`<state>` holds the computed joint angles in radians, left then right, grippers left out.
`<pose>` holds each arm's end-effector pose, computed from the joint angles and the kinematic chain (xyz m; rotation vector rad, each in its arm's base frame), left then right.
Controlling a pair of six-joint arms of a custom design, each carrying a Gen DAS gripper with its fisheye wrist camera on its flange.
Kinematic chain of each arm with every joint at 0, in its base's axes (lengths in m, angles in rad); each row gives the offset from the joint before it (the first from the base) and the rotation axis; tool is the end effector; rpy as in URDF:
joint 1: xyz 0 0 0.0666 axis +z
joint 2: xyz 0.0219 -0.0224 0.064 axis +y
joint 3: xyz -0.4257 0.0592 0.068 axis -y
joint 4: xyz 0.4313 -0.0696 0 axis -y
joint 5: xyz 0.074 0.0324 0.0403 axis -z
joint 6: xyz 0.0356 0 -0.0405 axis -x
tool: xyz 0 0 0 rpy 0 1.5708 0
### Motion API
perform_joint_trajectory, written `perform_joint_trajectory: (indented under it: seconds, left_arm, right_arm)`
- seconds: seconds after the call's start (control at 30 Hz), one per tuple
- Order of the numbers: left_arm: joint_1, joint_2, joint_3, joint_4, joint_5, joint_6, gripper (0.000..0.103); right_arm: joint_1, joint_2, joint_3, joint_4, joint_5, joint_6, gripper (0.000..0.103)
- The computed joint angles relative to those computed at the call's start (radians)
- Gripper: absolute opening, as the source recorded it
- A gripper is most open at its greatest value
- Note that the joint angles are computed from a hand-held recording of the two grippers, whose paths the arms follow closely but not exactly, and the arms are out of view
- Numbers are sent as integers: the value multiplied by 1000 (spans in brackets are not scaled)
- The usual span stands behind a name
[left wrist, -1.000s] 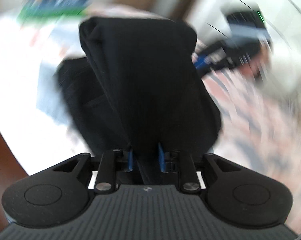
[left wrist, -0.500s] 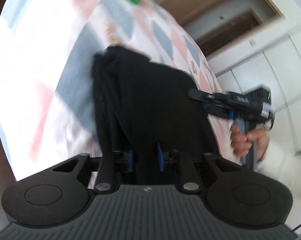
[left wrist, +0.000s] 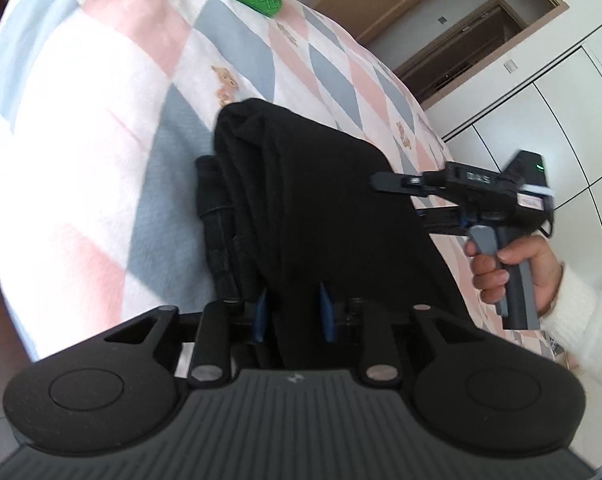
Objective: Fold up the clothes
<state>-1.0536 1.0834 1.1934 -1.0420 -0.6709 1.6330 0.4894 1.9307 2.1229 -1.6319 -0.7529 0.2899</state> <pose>0.2028 -0.3125 0.5040 -0.9106 2.1271 -0.5599 0.5816 0.3369 0.4883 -1.1597 2.6279 1.1482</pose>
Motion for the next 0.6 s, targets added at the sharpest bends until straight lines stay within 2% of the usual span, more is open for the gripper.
perform_joint_trajectory:
  seconds: [0.07,0.1,0.2,0.23,0.3,0.37,0.4,0.43,0.5,0.57,0.6]
  left_arm:
    - [-39,28,54,-93,-16,38,33]
    - [-60,41,80,-130,-17,50,33]
    - [-128,95,155,-198,-15,82,36]
    - [-147,115,177,-210,-8,92,36]
    - [-185,158,220,-231,11,124,36]
    - [-217,200,253,-249,19,167,38]
    - [-226,219,266,-254,23,183,39]
    - [-232,239,280,-266,25,196,39]
    - [-230,279,307,-302,17,202,39]
    - [-224,309,326,-325,9,200,39]
    - [-218,322,331,-327,6,194,38]
  right_arm:
    - [-15,-59,-50,77,16,-3,60]
    - [-26,-95,-76,121,42,-4,60]
    - [-82,-226,-180,254,97,47,60]
    - [-108,-270,-211,274,100,97,60]
    - [-170,-354,-275,254,49,242,59]
    - [-214,-408,-331,153,26,408,46]
    - [-231,-434,-365,101,51,477,44]
    - [-231,-461,-416,82,80,512,37]
    - [-246,-511,-505,77,118,570,36]
    - [-247,-549,-575,110,143,610,36]
    - [-244,-572,-613,154,141,617,36]
